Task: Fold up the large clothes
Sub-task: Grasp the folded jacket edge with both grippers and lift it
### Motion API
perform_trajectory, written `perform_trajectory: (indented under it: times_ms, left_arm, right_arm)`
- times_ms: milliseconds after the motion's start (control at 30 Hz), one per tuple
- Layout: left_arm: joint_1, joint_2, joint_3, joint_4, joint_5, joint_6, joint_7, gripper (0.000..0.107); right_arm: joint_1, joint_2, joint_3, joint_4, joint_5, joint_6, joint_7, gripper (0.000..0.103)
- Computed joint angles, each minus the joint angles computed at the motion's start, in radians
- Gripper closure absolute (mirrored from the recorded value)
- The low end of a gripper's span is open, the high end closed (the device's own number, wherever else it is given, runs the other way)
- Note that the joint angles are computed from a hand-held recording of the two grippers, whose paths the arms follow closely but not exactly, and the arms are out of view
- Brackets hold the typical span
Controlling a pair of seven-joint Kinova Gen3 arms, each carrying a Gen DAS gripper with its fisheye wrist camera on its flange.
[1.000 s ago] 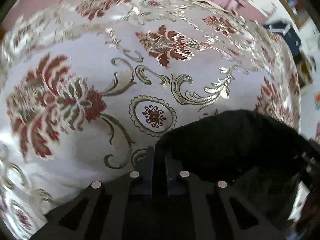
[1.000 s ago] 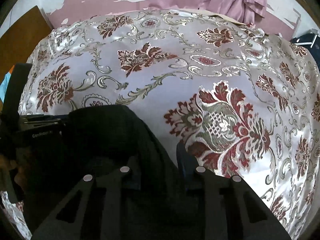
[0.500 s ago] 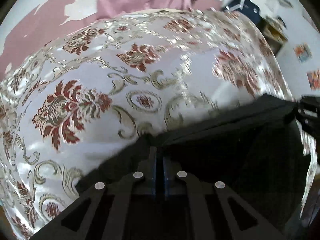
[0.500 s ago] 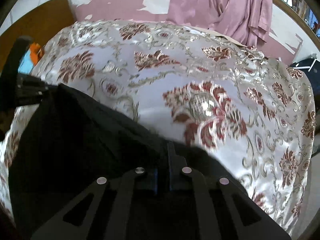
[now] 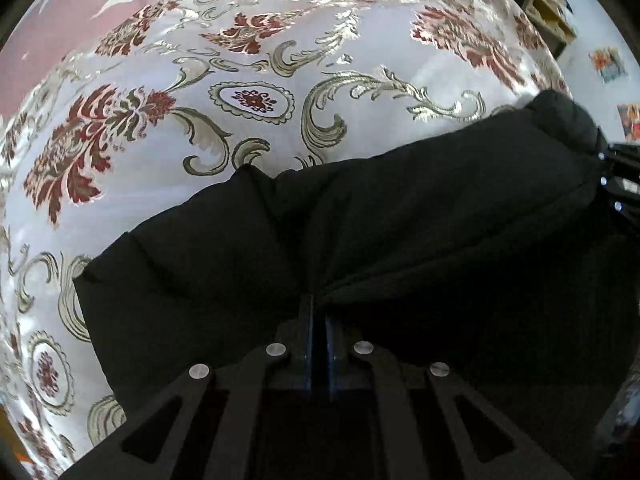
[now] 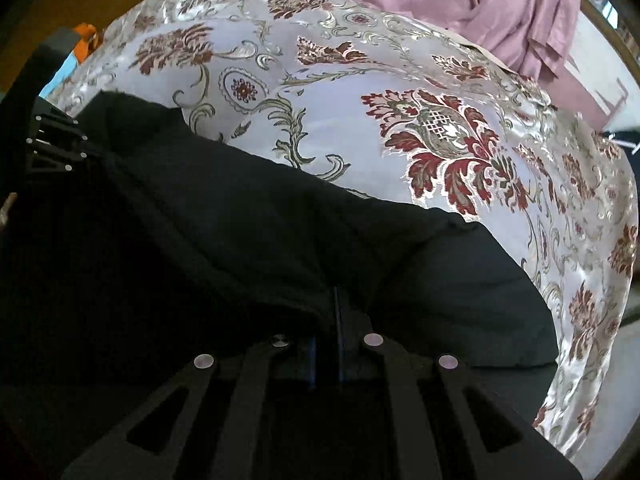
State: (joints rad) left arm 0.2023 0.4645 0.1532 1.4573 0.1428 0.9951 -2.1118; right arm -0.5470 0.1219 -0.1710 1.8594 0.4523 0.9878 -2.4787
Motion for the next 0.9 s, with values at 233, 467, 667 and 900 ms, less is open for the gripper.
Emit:
perform_trajectory:
  times_ms: [233,467,667,900]
  left_arm:
    - [-0.064,-0.054,-0.040,-0.027,0.165,0.062,-0.179,0.096]
    - [-0.170,-0.051,0.020,-0.120,0.273,0.125,-0.192,0.086]
    - [-0.112,0.048,0.011,-0.258,0.276,0.038,0.035,0.063]
    - [-0.003,0.283,-0.084,-0.548,0.290,0.246,0.245,0.064]
  right_arm:
    - [0.050,-0.093,-0.004,0.002,-0.068,-0.022,0.074,0.079]
    - [0.187,-0.220,0.040,-0.004,-0.247,-0.147,0.254,0.050]
    - [0.287,-0.136,0.078,-0.043,-0.351,-0.259,0.224,0.049]
    - [0.538,0.089,-0.076,-0.130,-0.590,-0.270,0.367,0.059]
